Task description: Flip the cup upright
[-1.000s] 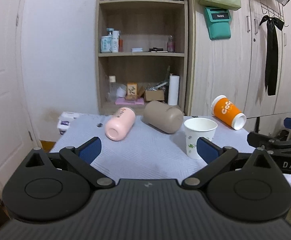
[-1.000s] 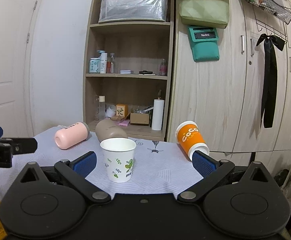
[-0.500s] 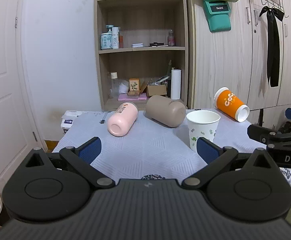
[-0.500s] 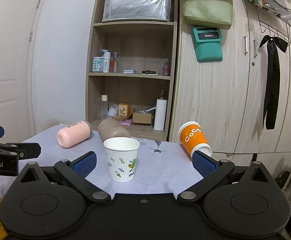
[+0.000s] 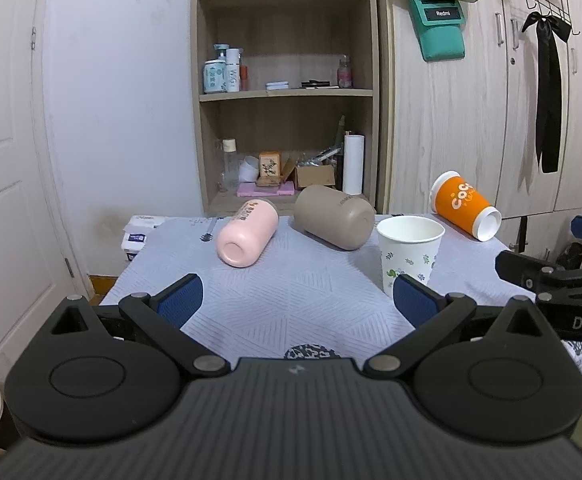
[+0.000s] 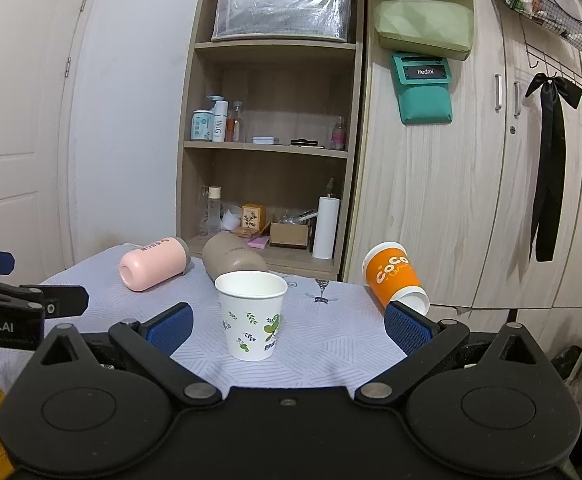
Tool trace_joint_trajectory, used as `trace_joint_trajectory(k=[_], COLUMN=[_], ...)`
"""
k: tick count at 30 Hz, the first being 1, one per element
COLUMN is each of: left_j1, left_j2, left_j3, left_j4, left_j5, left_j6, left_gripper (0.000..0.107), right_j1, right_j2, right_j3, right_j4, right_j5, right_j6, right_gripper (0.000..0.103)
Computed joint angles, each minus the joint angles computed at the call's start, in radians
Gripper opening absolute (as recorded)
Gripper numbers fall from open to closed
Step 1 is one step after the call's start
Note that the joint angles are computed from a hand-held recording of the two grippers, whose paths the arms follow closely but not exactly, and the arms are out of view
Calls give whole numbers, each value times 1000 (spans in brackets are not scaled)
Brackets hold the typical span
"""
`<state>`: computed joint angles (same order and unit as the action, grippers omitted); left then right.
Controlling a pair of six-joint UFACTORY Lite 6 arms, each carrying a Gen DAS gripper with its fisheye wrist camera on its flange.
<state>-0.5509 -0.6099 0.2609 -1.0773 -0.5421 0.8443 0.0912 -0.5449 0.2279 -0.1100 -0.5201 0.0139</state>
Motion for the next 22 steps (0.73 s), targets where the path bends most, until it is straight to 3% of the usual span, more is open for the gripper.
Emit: trace_joint_trajectory(k=[13,22], left_j1=[4,16], left_j2=[20,-6], left_j3=[-14,-22], left_j4=[43,31], left_j5=[-53,-32], left_j6=[-63,-37], left_gripper=[103,103], right_j1=[3,11], right_j2=[11,16], right_j3=[8,5], right_j4=[30,61], right_j5=[1,-6], right_j6=[-14,-29], right_gripper=[103,103])
